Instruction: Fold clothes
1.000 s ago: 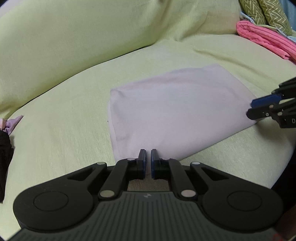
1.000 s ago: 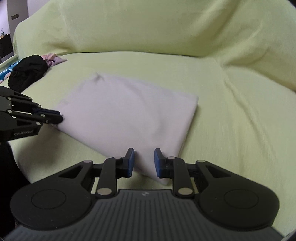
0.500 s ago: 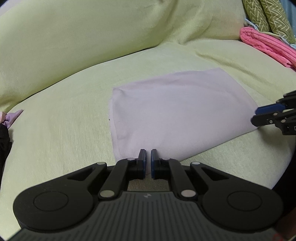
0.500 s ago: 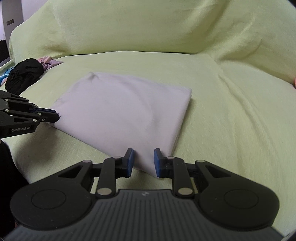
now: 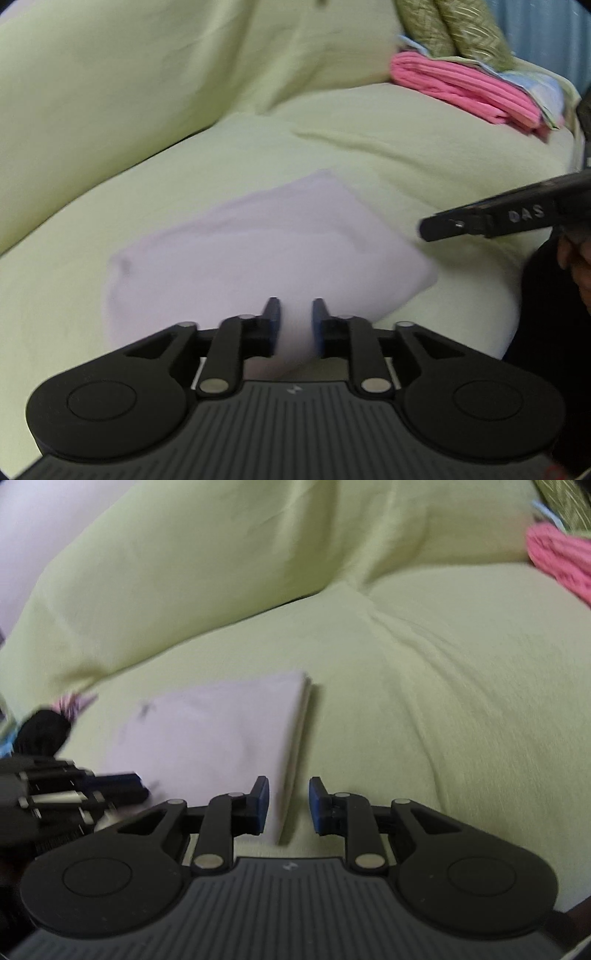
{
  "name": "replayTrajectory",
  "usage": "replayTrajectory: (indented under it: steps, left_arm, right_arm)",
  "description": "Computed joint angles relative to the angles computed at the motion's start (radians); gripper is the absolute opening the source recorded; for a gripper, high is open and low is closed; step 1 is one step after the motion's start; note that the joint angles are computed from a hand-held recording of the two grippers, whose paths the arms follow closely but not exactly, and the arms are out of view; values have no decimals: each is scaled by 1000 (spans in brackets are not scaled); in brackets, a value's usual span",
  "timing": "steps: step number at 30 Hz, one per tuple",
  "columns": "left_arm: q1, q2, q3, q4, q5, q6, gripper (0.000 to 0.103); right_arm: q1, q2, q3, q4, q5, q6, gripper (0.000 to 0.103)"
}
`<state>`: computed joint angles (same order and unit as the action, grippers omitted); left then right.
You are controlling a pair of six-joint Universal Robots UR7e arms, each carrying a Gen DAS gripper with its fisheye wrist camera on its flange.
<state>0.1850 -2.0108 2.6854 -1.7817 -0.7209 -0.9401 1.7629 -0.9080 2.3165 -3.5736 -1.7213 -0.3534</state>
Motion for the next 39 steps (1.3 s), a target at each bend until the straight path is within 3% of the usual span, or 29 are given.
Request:
replayTrajectory:
  steps: [4, 7, 11, 15, 19, 27, 32, 39]
  left_arm:
    - [133, 192, -26, -360, 11, 305, 28]
    - [265, 322, -85, -597, -21, 578, 37]
    - [412, 433, -193, -721, -84, 815, 38]
    - [488, 503, -268, -749, -103, 949, 38]
    - [518, 542, -310, -713, -107, 1035, 38]
    - [536, 504, -304, -632, -91, 1071, 38]
    - [564, 484, -323, -606, -121, 1153, 38]
    - [639, 498, -413, -500, -225, 1298, 38]
  right_arm:
    - [-42, -8, -27, 50, 74, 8, 21]
    - [-79, -21, -44, 130, 155, 10, 21]
    - [-122, -39, -46, 203, 242, 15, 21]
    - [-156, -51, -47, 238, 301, 37, 22]
    - [-172, -53, -63, 257, 345, 38, 22]
    - [-175, -14, -150, 310, 365, 19, 22]
    - [-175, 18, -197, 336, 394, 14, 22]
    - [-185, 32, -178, 306, 407, 0, 22]
